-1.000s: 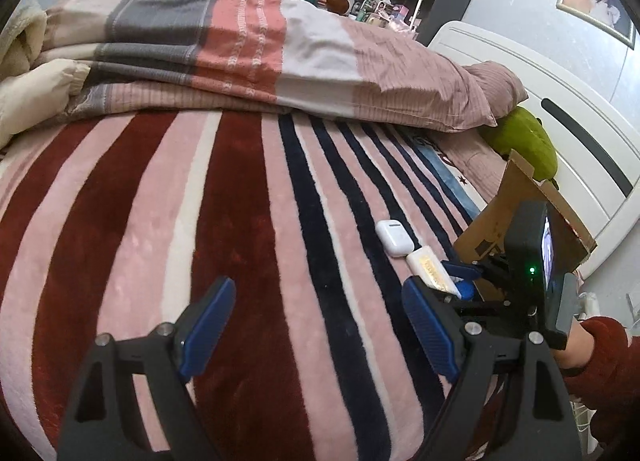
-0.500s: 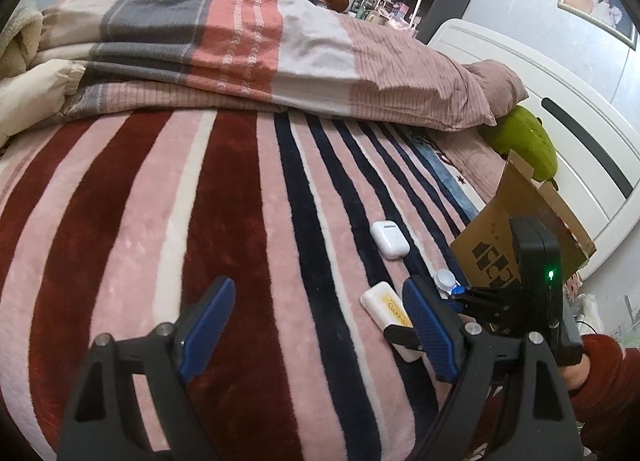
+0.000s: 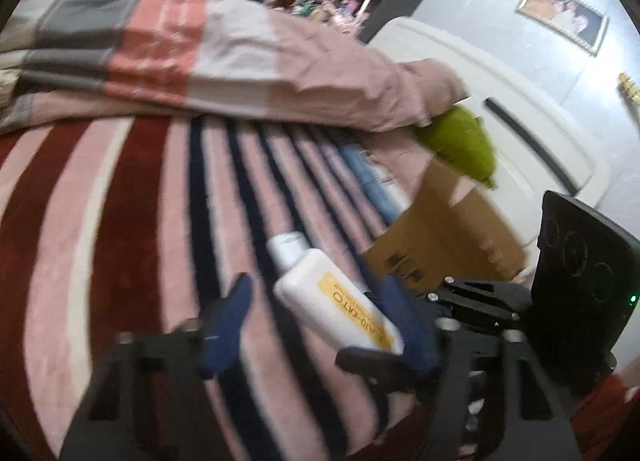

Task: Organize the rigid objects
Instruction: 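Carry the KATO-KATO tube into the cardboard box and open the right gripper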

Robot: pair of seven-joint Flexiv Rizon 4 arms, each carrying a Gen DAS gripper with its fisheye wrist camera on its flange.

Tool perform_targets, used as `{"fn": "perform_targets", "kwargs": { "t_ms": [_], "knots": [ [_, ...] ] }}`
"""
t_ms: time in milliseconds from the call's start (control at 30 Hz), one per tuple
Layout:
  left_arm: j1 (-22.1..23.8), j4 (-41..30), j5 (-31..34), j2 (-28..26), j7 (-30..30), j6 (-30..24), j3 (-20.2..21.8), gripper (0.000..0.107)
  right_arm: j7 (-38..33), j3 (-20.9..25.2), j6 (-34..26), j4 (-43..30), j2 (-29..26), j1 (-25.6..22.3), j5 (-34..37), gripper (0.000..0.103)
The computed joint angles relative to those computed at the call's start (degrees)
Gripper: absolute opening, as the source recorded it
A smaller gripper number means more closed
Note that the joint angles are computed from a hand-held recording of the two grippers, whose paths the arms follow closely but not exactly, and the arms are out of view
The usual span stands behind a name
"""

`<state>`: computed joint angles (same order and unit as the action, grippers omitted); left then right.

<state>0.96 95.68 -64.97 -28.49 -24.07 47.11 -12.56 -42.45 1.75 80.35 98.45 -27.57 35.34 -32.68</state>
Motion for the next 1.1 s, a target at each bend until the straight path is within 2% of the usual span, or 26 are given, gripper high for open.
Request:
{"fn": "perform_targets", "kwargs": {
  "t_ms": [33,100,167,300,400,567,800,867,933,967,1000,1100],
  "knots": [
    [0.23,-0.66,-0.33,0.16,-0.08,-1.43,-0.52,0.040,0.55,-0.83,0.96,0.73,0.93,0.33,-0.63,0.031],
    [-0.15,-1.82,-1.48,0.76,0.78,-2.64,-1.38,0.034,2.89,-3.36,2.37,1.95,2.72,1.32,-2.73,0.031],
    [-0.87,-3.05,-1.46,0.96,1.15,-4.03,-1.72,0.025,4.18,-3.88,3.29,2.62,3.87,0.89,-3.51,0.031],
    [-4.57,-6.39,1.46,0.40,0.17,-1.84,-1.96,0.023,9.35,-7.33,6.10,7.57,8.51,0.16,-7.37,0.031],
    [-6.41,-10.91,5.22,-1.99,-3.37,-3.49,-2.91,0.023,13.73,-8.89,6.58,11.52,12.41,-1.50,-11.54,0.031],
    [-10.06,-19.40,13.22,-7.44,-9.68,-6.65,-4.35,0.022,14.89,-5.34,3.99,16.48,17.46,-7.99,-10.70,0.031],
    [-13.91,-28.92,23.88,-13.64,-18.81,-11.80,-3.92,0.023,7.35,3.39,-1.25,18.45,19.29,-16.58,1.21,0.031],
    [-14.92,-29.60,26.69,-14.03,-20.34,-11.07,-3.12,0.028,7.02,4.06,-2.99,18.88,19.72,-16.96,1.46,0.032],
    [-15.04,-28.63,27.86,-13.57,-20.68,-8.87,-3.09,0.061,6.97,4.20,-5.21,18.79,19.77,-17.00,0.07,0.035],
    [-14.68,-27.31,27.48,-12.95,-20.20,-7.00,-3.52,0.066,6.18,4.71,-5.93,18.61,19.71,-17.20,0.84,0.038],
    [-14.07,-26.26,26.91,-12.42,-19.49,-5.98,-4.10,0.069,5.72,5.08,-6.43,18.17,19.50,-17.31,1.71,0.044],
    [-11.66,-23.79,24.27,-10.83,-17.54,-5.16,-5.47,0.072,6.82,5.09,-5.07,18.53,19.90,-17.29,1.04,0.046]
  ]
}}
